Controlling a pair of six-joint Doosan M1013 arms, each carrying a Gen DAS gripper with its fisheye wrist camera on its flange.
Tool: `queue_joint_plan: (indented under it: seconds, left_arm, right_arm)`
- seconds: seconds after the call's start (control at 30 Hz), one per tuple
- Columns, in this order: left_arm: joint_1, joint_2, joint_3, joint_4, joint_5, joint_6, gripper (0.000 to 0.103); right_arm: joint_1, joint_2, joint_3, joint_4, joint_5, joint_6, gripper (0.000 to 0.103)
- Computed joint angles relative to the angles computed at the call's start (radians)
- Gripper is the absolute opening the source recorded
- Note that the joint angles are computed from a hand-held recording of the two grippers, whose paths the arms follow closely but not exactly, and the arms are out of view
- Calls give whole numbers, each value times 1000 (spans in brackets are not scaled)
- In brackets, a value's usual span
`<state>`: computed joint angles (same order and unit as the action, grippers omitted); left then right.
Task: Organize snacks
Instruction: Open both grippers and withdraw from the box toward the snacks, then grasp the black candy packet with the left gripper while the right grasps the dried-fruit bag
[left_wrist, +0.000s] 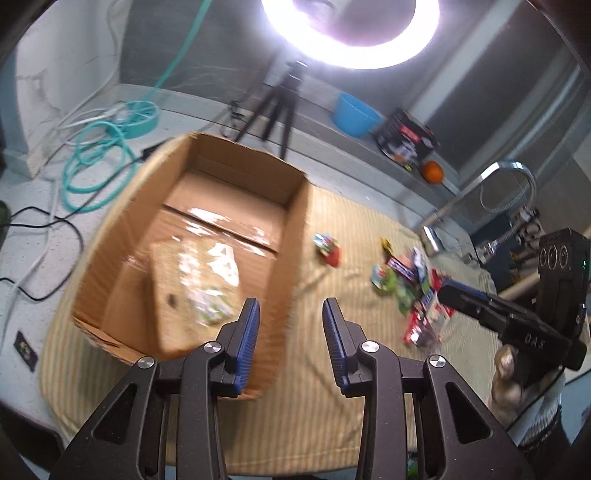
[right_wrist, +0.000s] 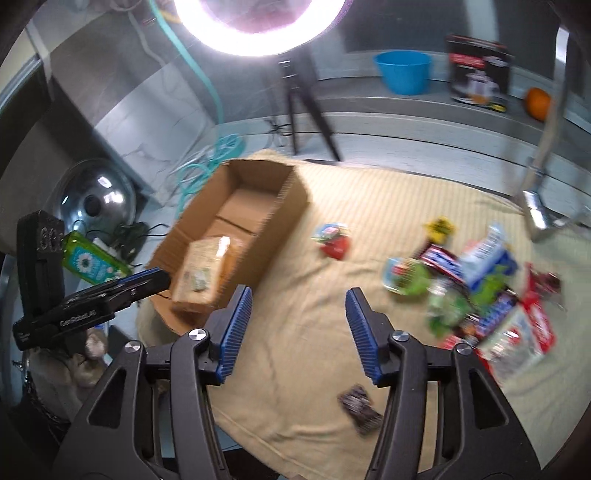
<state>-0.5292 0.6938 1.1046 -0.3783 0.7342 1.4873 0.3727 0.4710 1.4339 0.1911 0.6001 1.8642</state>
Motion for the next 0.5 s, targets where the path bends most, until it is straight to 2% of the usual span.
queue_joint_plan:
  seconds: [0.3, 0.5]
  left_arm:
    - [-57, 37, -35, -83, 115, 108, 34]
    - [-86, 59, -51, -113, 164, 91, 34]
  right_arm:
    - [-43, -65, 120, -150, 41, 109, 56]
    - [-61, -76, 160, -165, 89, 22, 56]
